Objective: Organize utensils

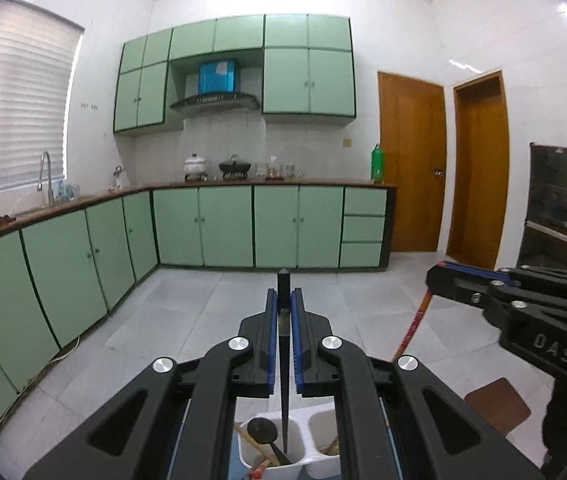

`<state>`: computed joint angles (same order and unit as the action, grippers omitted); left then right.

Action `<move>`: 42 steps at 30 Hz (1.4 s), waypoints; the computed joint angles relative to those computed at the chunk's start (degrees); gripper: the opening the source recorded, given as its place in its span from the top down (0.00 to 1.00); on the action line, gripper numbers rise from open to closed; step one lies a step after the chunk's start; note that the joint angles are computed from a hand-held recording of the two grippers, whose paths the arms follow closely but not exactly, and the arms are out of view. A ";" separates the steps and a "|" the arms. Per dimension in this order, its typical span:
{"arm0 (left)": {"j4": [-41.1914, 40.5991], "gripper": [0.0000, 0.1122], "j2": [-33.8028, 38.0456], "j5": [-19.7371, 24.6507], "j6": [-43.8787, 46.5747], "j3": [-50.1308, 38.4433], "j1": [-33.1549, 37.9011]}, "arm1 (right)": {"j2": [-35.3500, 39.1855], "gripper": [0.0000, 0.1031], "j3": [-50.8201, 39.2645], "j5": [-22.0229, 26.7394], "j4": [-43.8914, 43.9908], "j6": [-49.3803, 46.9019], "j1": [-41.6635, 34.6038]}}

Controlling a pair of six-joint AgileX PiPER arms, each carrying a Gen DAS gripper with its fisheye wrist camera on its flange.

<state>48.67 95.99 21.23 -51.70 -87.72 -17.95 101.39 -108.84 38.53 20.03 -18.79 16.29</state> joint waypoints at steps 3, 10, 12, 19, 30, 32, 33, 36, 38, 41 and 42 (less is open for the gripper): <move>-3.55 0.94 2.99 -0.76 2.59 -0.49 1.52 | 1.45 0.95 1.31 -0.91 -1.60 1.23 0.88; -20.52 0.94 6.69 -1.46 16.81 -0.94 4.40 | 3.46 0.92 3.74 -1.21 -5.98 4.57 3.34; -20.23 0.94 5.68 -2.12 16.12 0.72 4.46 | 2.52 0.81 5.88 -2.41 -7.52 5.81 3.73; -9.43 0.76 -3.68 -3.60 6.33 8.25 2.68 | -7.45 0.61 17.53 -9.43 -10.07 8.93 2.76; 15.34 0.42 -20.78 3.65 -20.63 26.76 -7.60 | -28.97 0.14 43.62 -17.76 -6.23 4.19 1.29; 17.46 0.37 -23.81 5.77 -24.46 30.85 -10.18 | -33.26 0.11 48.63 -18.08 -4.80 3.06 1.65; 18.47 0.34 -25.04 7.03 -26.39 32.67 -11.58 | -34.81 0.10 50.32 -17.71 -2.79 1.36 1.43; 20.27 0.30 -28.17 11.72 -30.60 37.22 -16.26 | -39.21 0.08 55.21 -16.68 1.14 -0.79 1.53; 19.97 0.28 -29.81 14.43 -31.87 39.34 -19.17 | -42.42 0.07 58.56 -16.54 -0.61 1.35 2.75; 20.02 0.26 -32.84 19.33 -34.90 42.85 -24.54 | -47.11 0.07 62.66 -17.14 -13.45 14.92 7.29; 19.48 0.25 -33.57 20.23 -35.03 43.43 -25.47 | -48.41 0.06 63.77 -16.85 -16.13 18.24 8.66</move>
